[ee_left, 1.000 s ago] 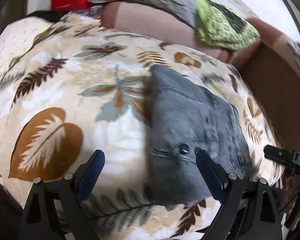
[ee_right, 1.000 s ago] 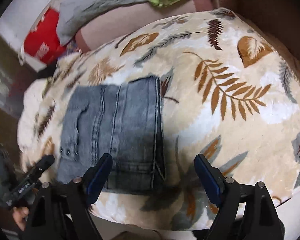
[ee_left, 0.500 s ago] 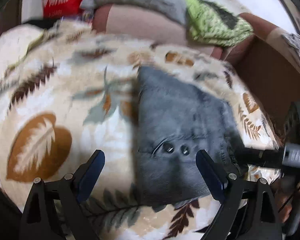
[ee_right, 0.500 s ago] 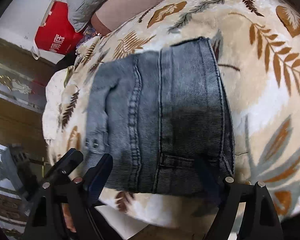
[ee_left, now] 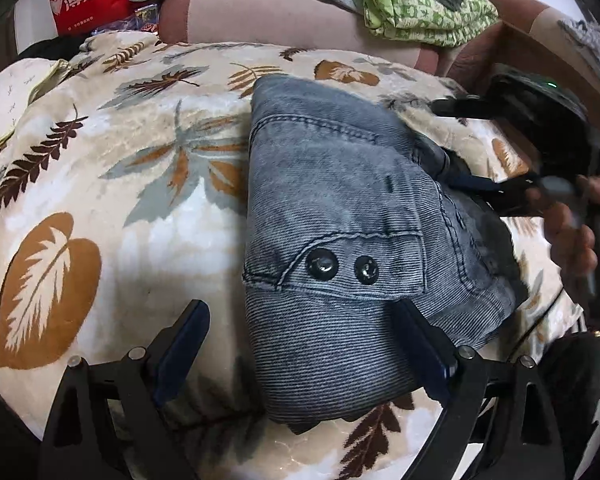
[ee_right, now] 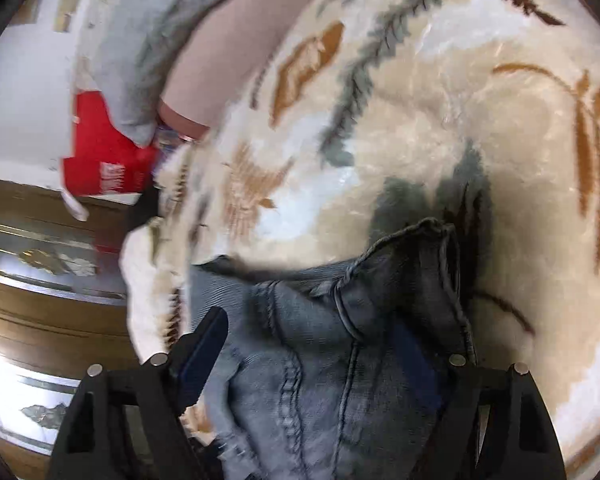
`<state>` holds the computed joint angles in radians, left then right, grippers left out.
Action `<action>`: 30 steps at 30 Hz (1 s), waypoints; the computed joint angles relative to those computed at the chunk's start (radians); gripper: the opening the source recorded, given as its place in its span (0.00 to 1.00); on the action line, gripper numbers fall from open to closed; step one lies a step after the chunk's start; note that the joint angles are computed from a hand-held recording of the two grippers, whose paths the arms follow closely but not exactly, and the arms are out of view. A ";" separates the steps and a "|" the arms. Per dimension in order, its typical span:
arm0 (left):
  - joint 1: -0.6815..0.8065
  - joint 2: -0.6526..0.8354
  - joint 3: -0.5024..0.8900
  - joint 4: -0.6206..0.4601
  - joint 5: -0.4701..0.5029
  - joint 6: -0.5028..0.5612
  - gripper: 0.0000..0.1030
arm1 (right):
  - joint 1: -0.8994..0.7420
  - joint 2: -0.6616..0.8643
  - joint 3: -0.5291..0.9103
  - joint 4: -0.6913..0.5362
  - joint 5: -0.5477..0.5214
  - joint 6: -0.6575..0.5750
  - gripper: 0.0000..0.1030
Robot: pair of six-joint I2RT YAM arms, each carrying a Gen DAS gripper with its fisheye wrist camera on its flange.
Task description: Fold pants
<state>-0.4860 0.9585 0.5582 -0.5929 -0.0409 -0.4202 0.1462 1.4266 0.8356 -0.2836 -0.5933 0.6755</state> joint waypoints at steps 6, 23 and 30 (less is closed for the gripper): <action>0.245 -0.112 0.060 -0.038 0.207 0.095 0.90 | -0.093 -0.236 -0.009 -0.314 0.034 -0.193 0.82; 0.435 0.515 0.263 0.087 0.706 0.074 0.88 | -0.140 -0.144 -0.119 -0.315 -0.089 -0.330 0.77; 0.407 0.526 0.306 0.026 0.602 0.086 0.42 | -0.092 -0.147 -0.120 -0.289 -0.096 -0.324 0.42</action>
